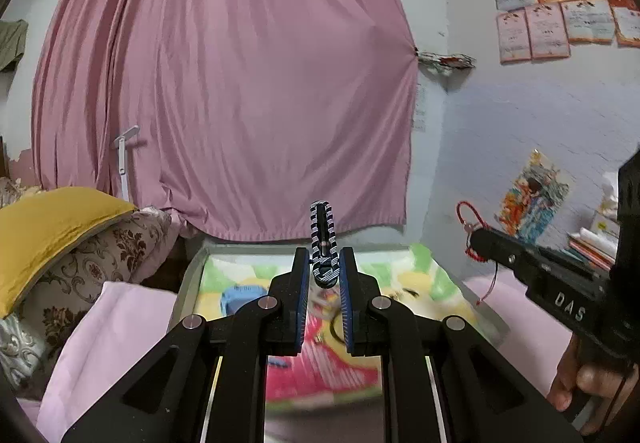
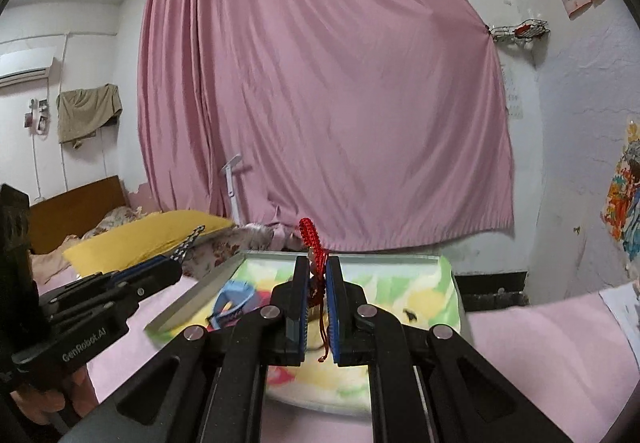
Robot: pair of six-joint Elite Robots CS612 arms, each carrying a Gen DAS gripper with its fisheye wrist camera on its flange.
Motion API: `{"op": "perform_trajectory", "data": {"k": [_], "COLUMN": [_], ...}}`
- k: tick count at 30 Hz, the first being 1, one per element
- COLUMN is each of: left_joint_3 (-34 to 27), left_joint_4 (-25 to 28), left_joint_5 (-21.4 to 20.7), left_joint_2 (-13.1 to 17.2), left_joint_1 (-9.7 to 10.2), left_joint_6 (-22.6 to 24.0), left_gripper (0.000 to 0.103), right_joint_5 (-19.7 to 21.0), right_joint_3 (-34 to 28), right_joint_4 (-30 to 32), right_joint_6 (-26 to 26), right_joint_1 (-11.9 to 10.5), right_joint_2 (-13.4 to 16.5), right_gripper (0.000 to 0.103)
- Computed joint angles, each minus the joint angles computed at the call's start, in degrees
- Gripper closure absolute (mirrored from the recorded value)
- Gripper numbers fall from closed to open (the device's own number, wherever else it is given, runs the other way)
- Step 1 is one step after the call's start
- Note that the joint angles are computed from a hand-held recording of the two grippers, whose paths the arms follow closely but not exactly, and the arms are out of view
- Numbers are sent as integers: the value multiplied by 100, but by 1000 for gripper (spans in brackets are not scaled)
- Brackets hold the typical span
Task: Organize jewelry
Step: 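Carry the bracelet and red cord into the tray and open both tools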
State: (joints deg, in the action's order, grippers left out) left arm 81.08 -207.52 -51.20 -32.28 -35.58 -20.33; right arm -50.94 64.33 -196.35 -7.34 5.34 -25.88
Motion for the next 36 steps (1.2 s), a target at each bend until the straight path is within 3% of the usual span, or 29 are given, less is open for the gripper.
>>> {"op": "perform_trajectory", "data": {"k": [5,11,19,26,32,36], "left_joint_3": [-252,-445,-623,-762,-934,-1026], "left_joint_4": [91,639,1978,2783,3400,3655], "left_joint_5": [95,-63,-729,-1380,-1780,-2084], "left_joint_2": [144,238,236,248,305,349], "left_joint_1": [125,245,366,432,477,529], "left_joint_6": [18,-272,-846,-1062,-1089,-1161], "left_gripper": [91,91,91,91,91,91], "right_joint_5": [-252,-536,-657,-926,-1138,-1169], "right_joint_3": [-487,-795,-1213,-1360,-1512,-1575], "right_joint_4": [223,694,2376,3637,4477,4653], "right_joint_6": [-3,-157,-530,-898,-1271,-1293], "right_joint_1": [94,173,216,251,299,295], "right_joint_2": [273,428,540,492,487,509], "right_gripper": [95,95,95,95,95,94]}}
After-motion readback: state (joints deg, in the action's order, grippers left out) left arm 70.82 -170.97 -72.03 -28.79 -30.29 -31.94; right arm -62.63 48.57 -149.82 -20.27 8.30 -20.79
